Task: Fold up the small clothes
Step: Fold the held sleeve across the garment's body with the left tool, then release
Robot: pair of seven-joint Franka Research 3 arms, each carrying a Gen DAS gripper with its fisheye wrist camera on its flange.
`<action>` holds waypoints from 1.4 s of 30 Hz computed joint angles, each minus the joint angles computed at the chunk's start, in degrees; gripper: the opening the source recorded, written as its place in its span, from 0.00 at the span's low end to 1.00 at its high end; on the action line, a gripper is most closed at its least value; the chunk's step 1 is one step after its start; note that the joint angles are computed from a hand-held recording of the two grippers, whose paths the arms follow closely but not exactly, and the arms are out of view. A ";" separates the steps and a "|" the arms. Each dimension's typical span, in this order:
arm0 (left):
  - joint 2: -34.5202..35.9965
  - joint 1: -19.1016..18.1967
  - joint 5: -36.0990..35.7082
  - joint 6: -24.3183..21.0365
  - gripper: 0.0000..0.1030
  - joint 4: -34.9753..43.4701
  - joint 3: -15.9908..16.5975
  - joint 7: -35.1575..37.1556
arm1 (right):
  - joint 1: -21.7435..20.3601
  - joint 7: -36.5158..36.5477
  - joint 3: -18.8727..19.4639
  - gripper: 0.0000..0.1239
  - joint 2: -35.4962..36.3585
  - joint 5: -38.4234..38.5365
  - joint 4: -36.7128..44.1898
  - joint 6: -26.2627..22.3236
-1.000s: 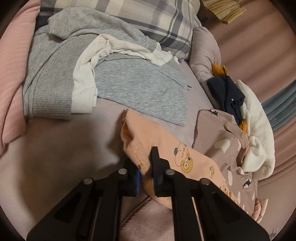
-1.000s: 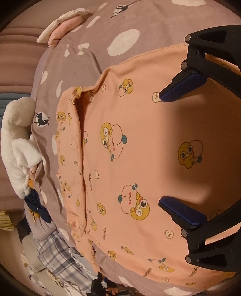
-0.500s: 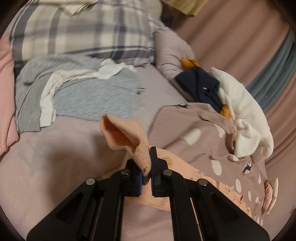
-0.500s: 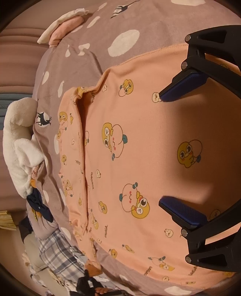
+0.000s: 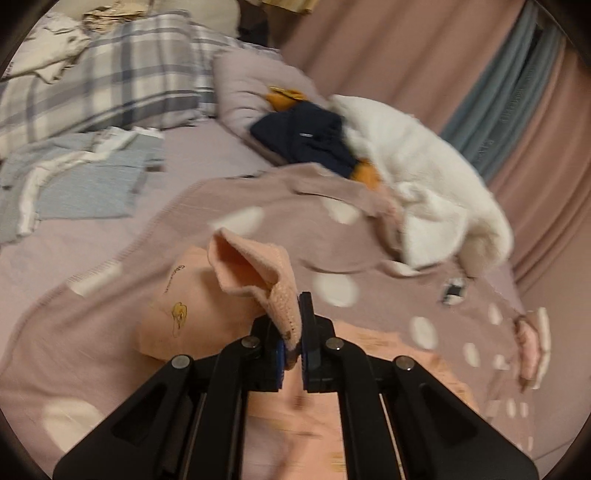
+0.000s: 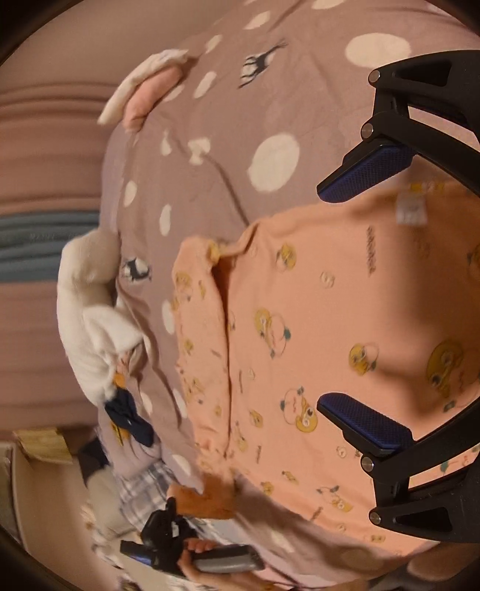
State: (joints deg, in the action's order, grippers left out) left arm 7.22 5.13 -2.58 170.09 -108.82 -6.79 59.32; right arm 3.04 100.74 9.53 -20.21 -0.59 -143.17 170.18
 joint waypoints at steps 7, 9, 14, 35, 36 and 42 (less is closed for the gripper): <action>3.25 -5.53 6.39 -0.58 0.05 4.77 -1.86 -5.68 | 6.64 -9.09 -7.81 0.82 -2.03 10.25 -1.67 -2.34; 4.80 -8.93 12.28 -1.53 0.05 6.59 -0.38 -9.09 | 8.10 -13.18 -9.52 0.82 -1.93 12.71 -2.36 -0.86; 8.44 -9.80 10.85 -4.95 0.05 9.95 -4.40 -5.25 | 10.67 -19.41 -12.44 0.82 -1.07 18.23 -2.38 -0.72; 18.00 -13.49 2.78 -6.74 0.05 17.95 -11.10 -1.15 | 11.14 -32.62 -13.75 0.82 -4.27 34.35 -3.47 -3.25; 18.42 -13.36 1.92 -6.76 0.05 18.08 -11.65 -0.55 | 11.23 -32.87 -14.02 0.82 -4.48 34.49 -3.58 -3.39; 20.72 -12.94 -2.80 -9.15 0.07 20.64 -14.28 3.62 | 10.42 -32.64 -14.24 0.82 -4.78 34.55 -3.82 -3.51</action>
State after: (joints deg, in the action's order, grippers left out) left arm 27.94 -7.80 -5.37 160.94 -88.19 -21.06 62.94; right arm 13.46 68.11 -4.71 -24.99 33.96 -146.99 166.67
